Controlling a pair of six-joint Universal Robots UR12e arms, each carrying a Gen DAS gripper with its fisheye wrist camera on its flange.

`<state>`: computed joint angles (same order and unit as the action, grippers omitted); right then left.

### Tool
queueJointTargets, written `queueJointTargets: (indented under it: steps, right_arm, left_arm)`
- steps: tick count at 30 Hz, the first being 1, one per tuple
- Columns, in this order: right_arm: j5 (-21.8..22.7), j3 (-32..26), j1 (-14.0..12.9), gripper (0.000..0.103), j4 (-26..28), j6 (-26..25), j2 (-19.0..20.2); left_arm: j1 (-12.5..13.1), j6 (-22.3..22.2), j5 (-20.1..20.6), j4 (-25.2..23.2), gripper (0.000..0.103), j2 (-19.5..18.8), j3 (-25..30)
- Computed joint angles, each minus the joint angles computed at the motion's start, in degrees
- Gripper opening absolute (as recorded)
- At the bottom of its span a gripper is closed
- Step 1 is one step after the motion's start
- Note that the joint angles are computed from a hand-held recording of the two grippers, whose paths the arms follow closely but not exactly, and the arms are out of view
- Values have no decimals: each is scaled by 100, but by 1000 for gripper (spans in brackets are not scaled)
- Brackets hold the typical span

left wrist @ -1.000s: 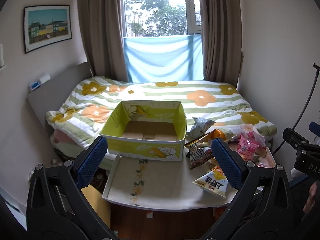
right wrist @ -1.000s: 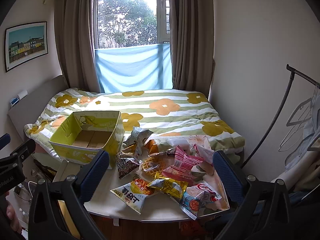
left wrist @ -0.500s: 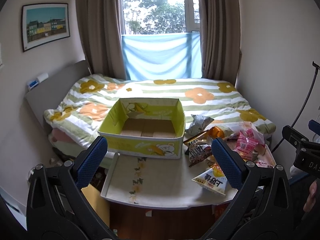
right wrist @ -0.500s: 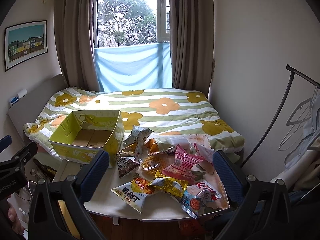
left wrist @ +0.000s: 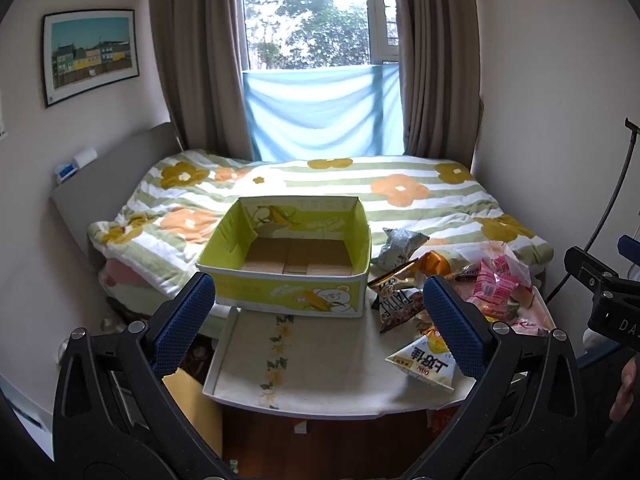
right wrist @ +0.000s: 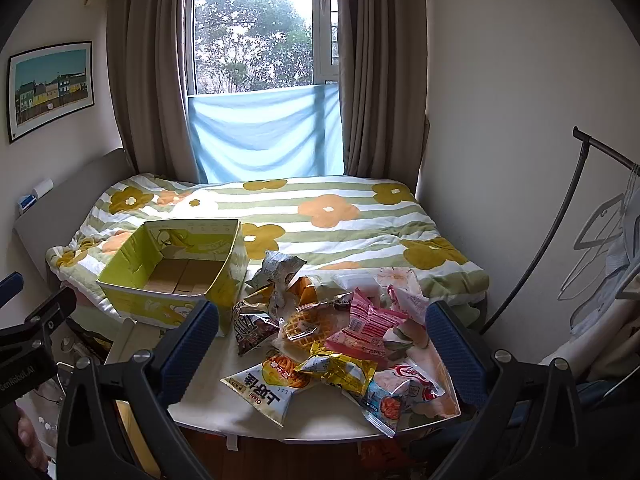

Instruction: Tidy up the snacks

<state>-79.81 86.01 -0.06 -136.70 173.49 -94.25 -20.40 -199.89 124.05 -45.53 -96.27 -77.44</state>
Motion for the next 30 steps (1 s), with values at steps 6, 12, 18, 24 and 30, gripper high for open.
queueJointTargets:
  steps: [6, 12, 18, 24, 30]
  right_arm:
    - [-3, 4, 1, 103, -11, 12, 1]
    - [14, -2, -5, 103, -9, -1, 8]
    - [4, -11, 0, 103, 0, 17, 8]
    - [-7, -44, 15, 103, 39, 12, 17]
    - [-16, -39, 18, 103, 27, 14, 17]
  left_arm:
    - [0, 91, 18, 134, 103, -2, -25]
    - [-29, 171, 149, 196, 103, -26, -15]
    - [-24, 145, 116, 221, 103, -22, -20]
    - [12, 126, 8, 249, 103, 14, -44]
    - [36, 87, -93, 143, 103, 40, -32]
